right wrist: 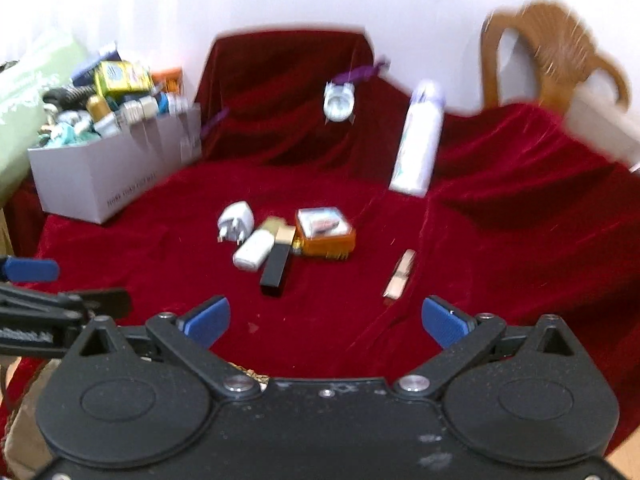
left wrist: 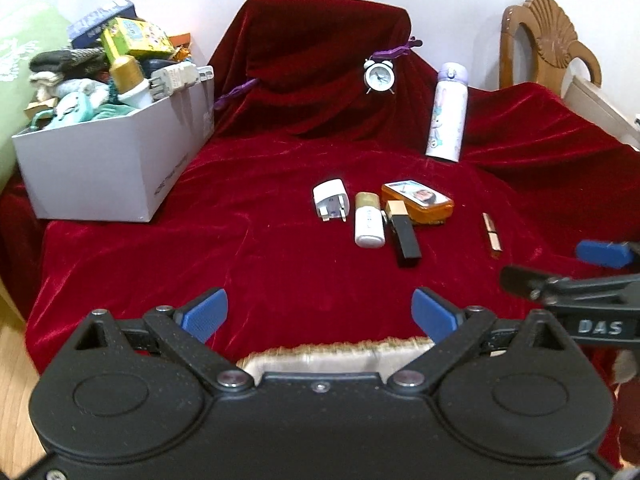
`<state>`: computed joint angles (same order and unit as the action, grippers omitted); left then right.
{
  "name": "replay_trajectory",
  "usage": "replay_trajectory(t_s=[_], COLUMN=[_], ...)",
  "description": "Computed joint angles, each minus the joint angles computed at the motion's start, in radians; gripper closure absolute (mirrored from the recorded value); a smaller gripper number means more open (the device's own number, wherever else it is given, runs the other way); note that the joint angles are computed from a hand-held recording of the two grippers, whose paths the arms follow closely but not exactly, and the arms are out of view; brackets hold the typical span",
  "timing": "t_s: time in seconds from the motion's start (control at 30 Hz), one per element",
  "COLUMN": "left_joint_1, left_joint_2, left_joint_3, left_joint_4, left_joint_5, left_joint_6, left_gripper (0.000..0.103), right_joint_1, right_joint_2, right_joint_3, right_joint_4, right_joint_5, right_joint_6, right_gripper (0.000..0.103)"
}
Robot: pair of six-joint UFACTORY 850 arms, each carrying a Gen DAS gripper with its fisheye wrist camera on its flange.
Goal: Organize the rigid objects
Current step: 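Withdraw both tools from the basket back toward the remaining items, then reach the right tool to the black-and-silver lipstick and grasp it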
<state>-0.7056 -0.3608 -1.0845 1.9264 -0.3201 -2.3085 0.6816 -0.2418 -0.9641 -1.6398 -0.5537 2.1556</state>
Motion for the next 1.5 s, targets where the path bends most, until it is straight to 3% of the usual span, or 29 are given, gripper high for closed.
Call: replay_trajectory(t_s=[0.07, 0.2, 0.33, 0.5, 0.63, 0.77, 0.87, 1.0, 1.17, 1.27, 1.37, 1.5], left_joint_1=[0.011, 0.035, 0.046, 0.049, 0.052, 0.059, 0.067, 0.061, 0.064, 0.064, 0.064, 0.064], left_joint_2=[-0.036, -0.098, -0.157, -0.211, -0.245, -0.251, -0.247, -0.25, -0.253, -0.253, -0.252, -0.253], left_joint_3=[-0.036, -0.1, -0.16, -0.217, -0.249, -0.246, -0.242, -0.242, -0.246, -0.245, -0.244, -0.245], left_joint_4=[-0.01, -0.064, -0.194, -0.459, -0.66, -0.672, -0.708, -0.665, -0.669, -0.67, -0.669, -0.677], left_joint_5=[0.004, 0.018, 0.007, -0.004, 0.001, 0.009, 0.025, 0.012, 0.016, 0.016, 0.017, 0.018], left_joint_6=[0.013, 0.057, 0.215, 0.497, 0.686, 0.679, 0.704, 0.668, 0.672, 0.673, 0.672, 0.68], left_gripper=[0.007, 0.007, 0.007, 0.007, 0.007, 0.003, 0.002, 0.002, 0.002, 0.002, 0.002, 0.002], right_joint_1=[-0.041, -0.079, -0.111, -0.13, -0.129, -0.117, -0.12, -0.137, -0.158, -0.157, -0.171, -0.185], right_joint_2=[-0.043, -0.117, -0.174, -0.251, -0.313, -0.365, -0.385, -0.391, -0.357, -0.36, -0.328, -0.302], right_joint_3=[-0.034, -0.107, -0.182, -0.305, -0.397, -0.463, -0.484, -0.483, -0.417, -0.425, -0.387, -0.367], right_joint_4=[0.0, 0.031, 0.1, 0.29, 0.45, 0.553, 0.613, 0.686, 0.635, 0.646, 0.586, 0.441], right_joint_5=[0.053, 0.081, 0.13, 0.183, 0.195, 0.167, 0.157, 0.151, 0.146, 0.053, 0.113, 0.167], right_joint_6=[0.01, -0.064, -0.139, -0.319, -0.492, -0.631, -0.676, -0.713, -0.59, -0.547, -0.457, -0.269], right_gripper=[0.001, 0.011, 0.021, 0.032, 0.032, 0.042, 0.044, 0.057, 0.056, 0.054, 0.047, 0.047])
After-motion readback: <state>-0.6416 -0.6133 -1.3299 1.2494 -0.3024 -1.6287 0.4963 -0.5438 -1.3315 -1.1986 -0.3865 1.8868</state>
